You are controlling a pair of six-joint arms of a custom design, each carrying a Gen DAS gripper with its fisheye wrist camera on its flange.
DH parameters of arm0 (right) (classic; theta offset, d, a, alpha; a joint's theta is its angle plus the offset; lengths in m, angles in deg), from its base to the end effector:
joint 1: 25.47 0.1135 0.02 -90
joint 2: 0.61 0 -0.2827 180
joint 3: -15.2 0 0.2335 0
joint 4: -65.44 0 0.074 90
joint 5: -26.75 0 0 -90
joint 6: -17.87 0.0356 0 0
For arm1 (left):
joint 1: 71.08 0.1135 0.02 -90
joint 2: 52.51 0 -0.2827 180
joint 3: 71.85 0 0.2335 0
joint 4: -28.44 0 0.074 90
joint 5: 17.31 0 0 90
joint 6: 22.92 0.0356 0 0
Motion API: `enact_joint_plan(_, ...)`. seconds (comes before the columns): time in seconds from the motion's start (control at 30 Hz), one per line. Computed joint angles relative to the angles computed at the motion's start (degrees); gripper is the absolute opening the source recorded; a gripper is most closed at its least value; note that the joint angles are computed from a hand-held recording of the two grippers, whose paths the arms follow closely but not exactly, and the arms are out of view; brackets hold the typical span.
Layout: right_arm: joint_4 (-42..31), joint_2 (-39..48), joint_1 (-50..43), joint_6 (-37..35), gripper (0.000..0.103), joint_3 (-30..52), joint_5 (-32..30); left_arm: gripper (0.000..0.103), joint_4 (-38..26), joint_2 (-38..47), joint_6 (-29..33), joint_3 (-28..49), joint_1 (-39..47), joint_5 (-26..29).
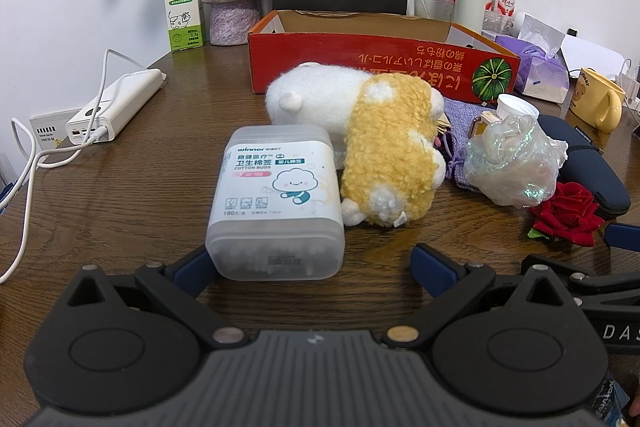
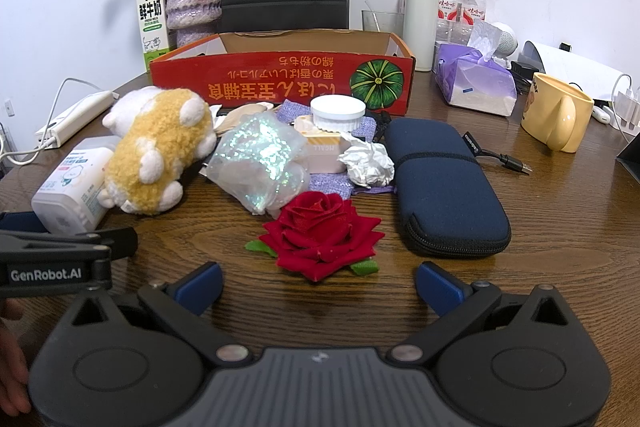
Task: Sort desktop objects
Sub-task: 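Grasp the white cotton-bud box with left tool while right tool grasps the red rose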
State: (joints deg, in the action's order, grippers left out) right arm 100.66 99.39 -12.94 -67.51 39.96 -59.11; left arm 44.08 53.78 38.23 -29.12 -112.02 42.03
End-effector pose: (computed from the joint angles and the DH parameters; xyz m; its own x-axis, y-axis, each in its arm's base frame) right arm 0.2079 0.0436 0.0957 -0.6388 -0.0597 -0.7671 -0.1113 0.9937 0.0154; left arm 0.2184 -0.1654 0.0981 -0.6385 0.0044 -0.7696 -0.0029 1.0000 0.0081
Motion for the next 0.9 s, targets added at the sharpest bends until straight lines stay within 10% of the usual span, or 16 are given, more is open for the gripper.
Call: enact_joint_plan(0.9, 3.84, -6.88, -3.31, -4.36, 0.095, -4.88, -7.49, 0.103, 5.52, -0.85, 4.32, -3.24, 0.51, 1.55)
